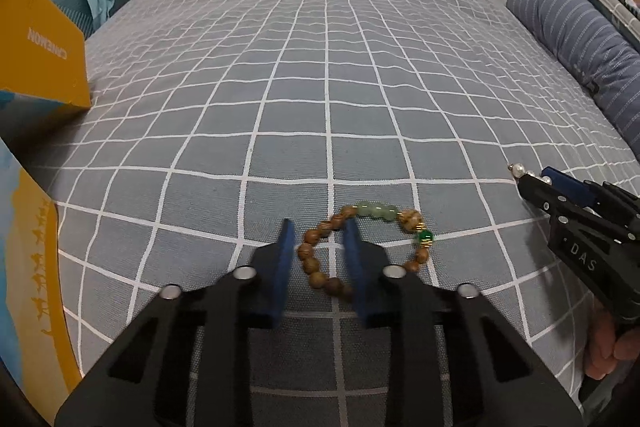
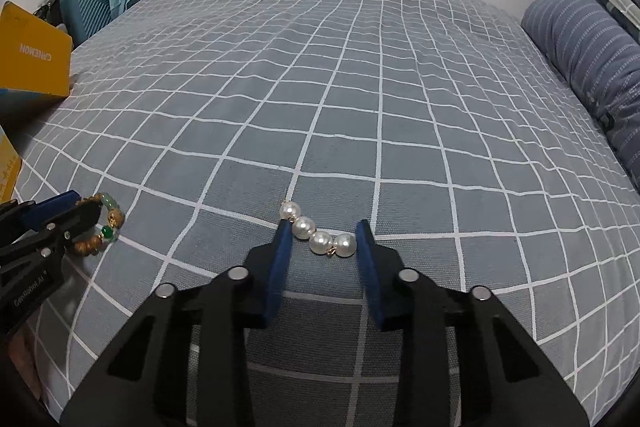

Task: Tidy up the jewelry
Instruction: 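Grasp the wooden bead bracelet with left tool while right tool grasps pearl strand, then carry the wooden bead bracelet and pearl strand over the white box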

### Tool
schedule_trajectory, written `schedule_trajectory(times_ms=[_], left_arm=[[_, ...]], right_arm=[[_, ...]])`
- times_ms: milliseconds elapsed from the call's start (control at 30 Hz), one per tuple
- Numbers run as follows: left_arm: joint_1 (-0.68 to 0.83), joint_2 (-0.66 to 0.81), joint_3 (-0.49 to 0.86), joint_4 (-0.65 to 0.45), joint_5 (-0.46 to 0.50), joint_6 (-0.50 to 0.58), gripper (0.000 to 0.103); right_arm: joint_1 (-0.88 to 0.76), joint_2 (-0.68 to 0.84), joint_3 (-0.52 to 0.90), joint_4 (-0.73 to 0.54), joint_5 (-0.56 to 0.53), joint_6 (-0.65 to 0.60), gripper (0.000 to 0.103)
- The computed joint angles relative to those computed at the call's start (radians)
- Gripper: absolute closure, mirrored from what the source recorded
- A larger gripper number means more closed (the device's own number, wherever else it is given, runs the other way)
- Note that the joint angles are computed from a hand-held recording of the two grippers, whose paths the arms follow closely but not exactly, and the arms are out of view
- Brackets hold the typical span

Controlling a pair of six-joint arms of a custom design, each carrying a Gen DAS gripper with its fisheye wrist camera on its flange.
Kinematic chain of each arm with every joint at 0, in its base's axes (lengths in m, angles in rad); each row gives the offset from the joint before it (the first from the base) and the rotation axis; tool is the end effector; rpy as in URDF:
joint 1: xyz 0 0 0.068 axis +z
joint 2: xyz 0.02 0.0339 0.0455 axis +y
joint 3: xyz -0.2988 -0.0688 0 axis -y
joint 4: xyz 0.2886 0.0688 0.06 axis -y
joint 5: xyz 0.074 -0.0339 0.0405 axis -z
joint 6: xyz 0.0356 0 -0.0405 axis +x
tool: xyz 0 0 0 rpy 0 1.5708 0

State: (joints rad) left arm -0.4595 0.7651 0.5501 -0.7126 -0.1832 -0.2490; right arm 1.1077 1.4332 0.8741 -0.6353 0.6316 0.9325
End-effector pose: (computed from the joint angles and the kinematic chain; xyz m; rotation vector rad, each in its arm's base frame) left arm 0.1504 -0.0672 0.2303 0.1848 2.4709 -0.0729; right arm 0.1498 0.2530 0.2117 -0.0616 2.4191 -0.0210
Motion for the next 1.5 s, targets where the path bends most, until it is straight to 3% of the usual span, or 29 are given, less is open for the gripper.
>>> schedule_trajectory(times_ms=[67,200,567,833,1500], left_arm=[[0.019,-0.003,0.001,-0.006,0.021,0.006,0.093],[0.041,-0.009,0.001,-0.008,0.046,0.011,0.094],[0.071,-0.019,0.020,-0.041,0.086,0.007,0.095],[0.036,-0.040,0.048,-0.092,0.059,-0.015,0.096],[-0.063,-0.135,0.154,-0.281,0.006,-0.085,0.096]], right_arm=[[0.000,0.004,0.006,-0.005,0.006,-0.003,0.074],[0.003,0.002,0.002,-0.008,0.016,0.008,0.082],[0.012,-0.017,-0.009,-0.013,0.033,0.040,0.082],[0.025,-0.043,-0.004,-0.051,0.050,0.083,0.082],[0.165,-0.069,0.140,-0.355,0.113,0.309,0.083]])
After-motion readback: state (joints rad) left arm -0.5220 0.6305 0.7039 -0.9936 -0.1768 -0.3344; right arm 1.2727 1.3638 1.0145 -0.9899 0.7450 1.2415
